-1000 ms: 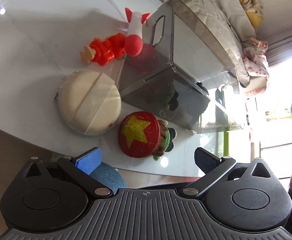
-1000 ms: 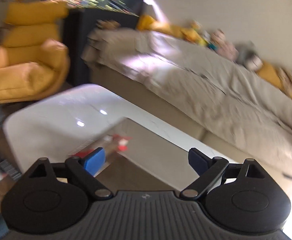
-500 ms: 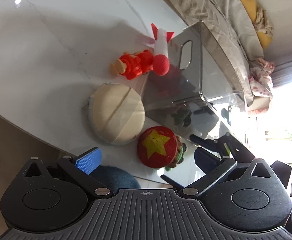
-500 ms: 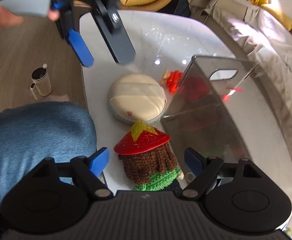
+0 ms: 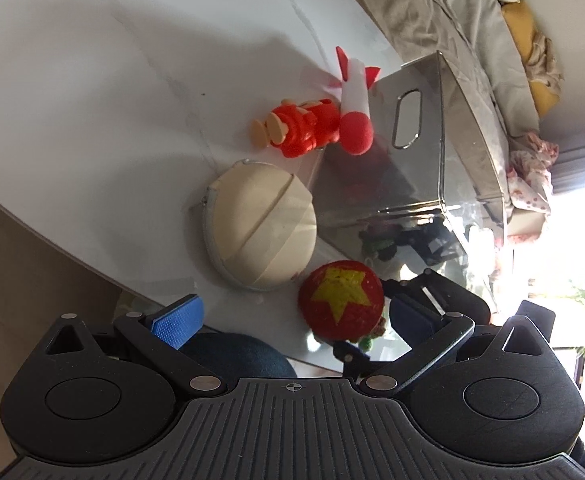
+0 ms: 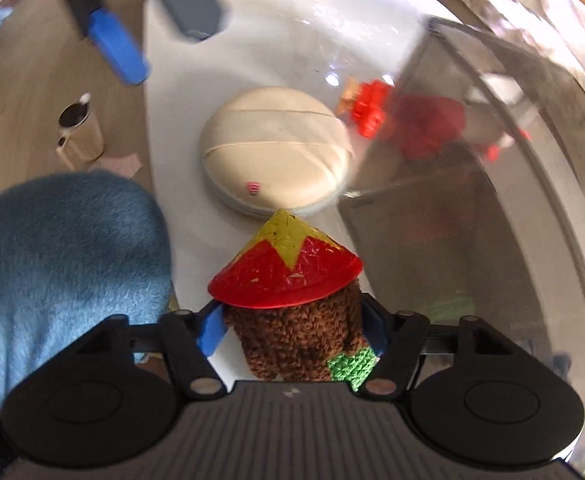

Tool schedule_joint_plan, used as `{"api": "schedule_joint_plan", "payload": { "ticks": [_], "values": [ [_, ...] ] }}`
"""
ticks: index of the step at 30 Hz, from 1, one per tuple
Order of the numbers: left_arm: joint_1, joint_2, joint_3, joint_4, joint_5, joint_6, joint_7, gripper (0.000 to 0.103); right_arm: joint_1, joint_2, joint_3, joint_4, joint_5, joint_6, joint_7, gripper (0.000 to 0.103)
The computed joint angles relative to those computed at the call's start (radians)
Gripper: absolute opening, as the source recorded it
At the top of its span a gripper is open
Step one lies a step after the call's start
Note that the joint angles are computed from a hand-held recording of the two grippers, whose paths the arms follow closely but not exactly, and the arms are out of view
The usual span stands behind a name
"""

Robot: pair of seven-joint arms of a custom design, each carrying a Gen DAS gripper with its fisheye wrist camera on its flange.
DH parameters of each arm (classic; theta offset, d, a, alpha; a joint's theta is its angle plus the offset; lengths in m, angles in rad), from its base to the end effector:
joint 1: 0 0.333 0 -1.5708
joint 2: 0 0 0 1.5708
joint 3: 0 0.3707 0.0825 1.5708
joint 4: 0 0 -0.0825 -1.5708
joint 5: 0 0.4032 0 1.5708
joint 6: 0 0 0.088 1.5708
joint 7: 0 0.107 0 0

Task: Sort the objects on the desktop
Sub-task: 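Grasp the knitted doll with red star hat using the right tool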

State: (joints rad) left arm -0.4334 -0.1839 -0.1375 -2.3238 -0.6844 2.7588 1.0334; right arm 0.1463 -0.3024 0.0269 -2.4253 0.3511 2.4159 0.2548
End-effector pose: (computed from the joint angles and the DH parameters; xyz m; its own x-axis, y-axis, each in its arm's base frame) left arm 0.4553 -0.2652 0.5205 0.3447 -0.6735 0.6539 -0.8450 -0.5261 -0.0964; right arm 0.4628 0.0835 0.4934 0.9281 -0.3303 0.1719 -0.2589 -0.9042 -0.3396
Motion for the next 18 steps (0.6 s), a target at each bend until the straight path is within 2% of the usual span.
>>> {"api": "schedule_joint_plan", "payload": {
  "ticks": [3,5,8,10,13,15,18],
  "values": [
    [-0.002,-0.007,-0.003,-0.003,0.007,0.003,-0.003,0.103,-0.031,-0.041,0.003,0.017,-0.049,-0.056,0.078,0.065],
    [-0.002,-0.012,-0.004,-0.007,0.018,0.006,-0.012,0.103,-0.044,-0.085,-0.030,0.066,-0.026,-0.184,0.097,0.065],
    [-0.009,-0.001,-0.001,0.003,0.024,0.008,-0.013,0.103,-0.071,-0.108,-0.091,0.210,0.084,-0.370,0.165,0.065],
    [-0.022,0.019,0.000,0.023,-0.002,0.012,0.026,0.103,-0.096,-0.085,-0.107,0.312,0.171,-0.376,0.259,0.065],
    [-0.031,0.045,-0.012,0.057,-0.045,0.007,0.099,0.103,-0.128,0.026,-0.103,0.464,0.230,-0.311,0.426,0.065],
    [-0.026,0.052,-0.026,0.069,-0.058,-0.005,0.131,0.103,-0.143,0.140,-0.084,0.570,0.179,-0.309,0.578,0.065],
    [-0.015,0.043,-0.040,0.060,-0.064,-0.018,0.145,0.103,-0.134,0.329,-0.066,0.706,0.050,-0.394,0.813,0.065]
  ]
}}
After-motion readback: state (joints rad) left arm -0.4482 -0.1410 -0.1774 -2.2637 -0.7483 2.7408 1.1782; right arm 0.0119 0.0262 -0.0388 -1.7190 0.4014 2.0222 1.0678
